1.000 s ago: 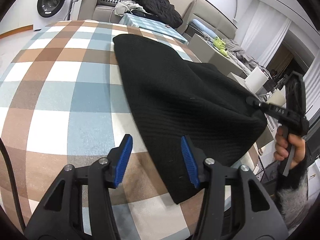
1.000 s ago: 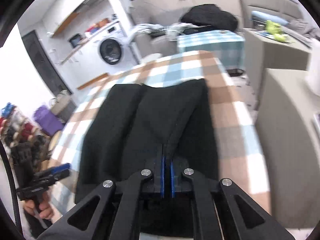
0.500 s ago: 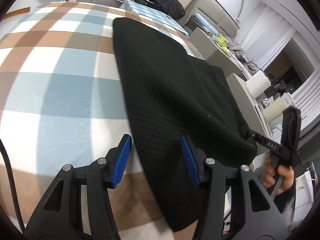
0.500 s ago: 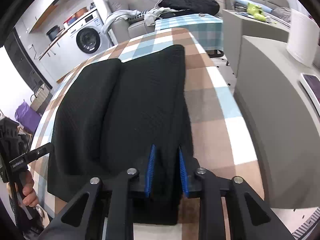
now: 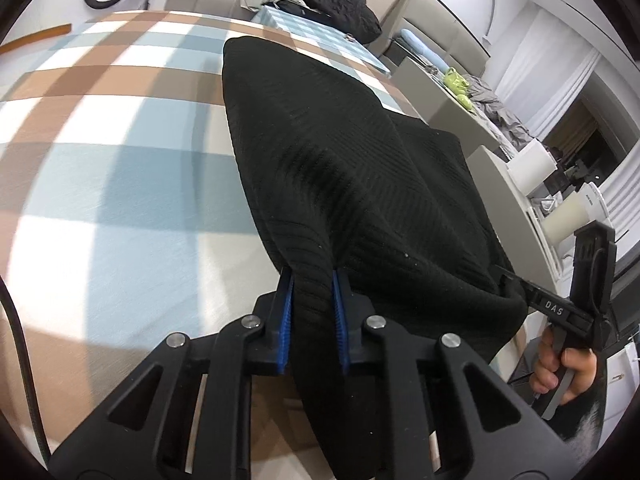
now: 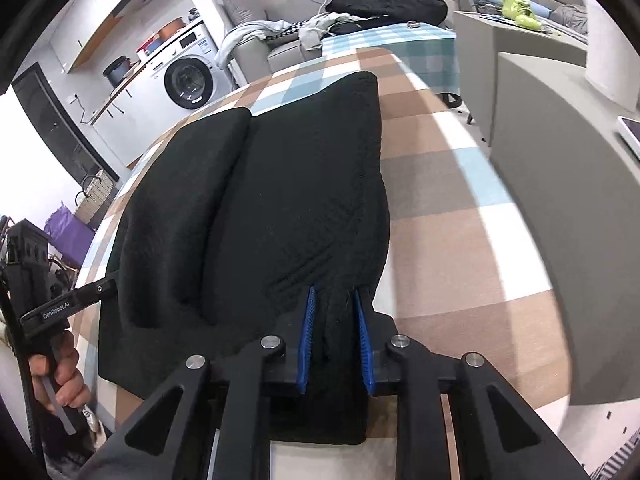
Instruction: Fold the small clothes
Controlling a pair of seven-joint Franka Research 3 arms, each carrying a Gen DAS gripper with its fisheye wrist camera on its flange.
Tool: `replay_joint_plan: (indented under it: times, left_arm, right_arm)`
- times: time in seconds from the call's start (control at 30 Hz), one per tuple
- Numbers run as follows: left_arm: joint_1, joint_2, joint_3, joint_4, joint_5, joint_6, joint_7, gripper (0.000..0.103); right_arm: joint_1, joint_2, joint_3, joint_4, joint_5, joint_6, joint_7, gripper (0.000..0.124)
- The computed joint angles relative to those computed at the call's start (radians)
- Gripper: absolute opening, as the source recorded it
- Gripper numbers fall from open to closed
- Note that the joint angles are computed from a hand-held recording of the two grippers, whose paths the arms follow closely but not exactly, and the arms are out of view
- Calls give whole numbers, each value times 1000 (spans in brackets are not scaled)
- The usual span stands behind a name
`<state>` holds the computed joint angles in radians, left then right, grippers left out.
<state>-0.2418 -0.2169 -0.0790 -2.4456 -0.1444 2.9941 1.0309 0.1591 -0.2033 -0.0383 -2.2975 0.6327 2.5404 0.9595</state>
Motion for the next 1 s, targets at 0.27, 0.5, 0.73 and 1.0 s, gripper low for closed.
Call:
replay_joint_plan:
  times: [0.27,0.5,0.73,1.0]
  left_arm:
    - [73,-203,-19,-171,137,-50,-150,17]
    - [130,-288,-45,-210,227,-76,-215,30]
    - [157,-378,-29,-267,277,-70,-269,48]
    - [144,-418,-16,-277,294,-78,-270,48]
  right_arm:
    - [41,-42,17,-10,0,-119,-39,23]
    - [46,-14,35,78,-37,-24,43,38]
    - [111,267,94,389,-4,-190,59,41]
    - [135,365,151,487,-65,-191,31,8]
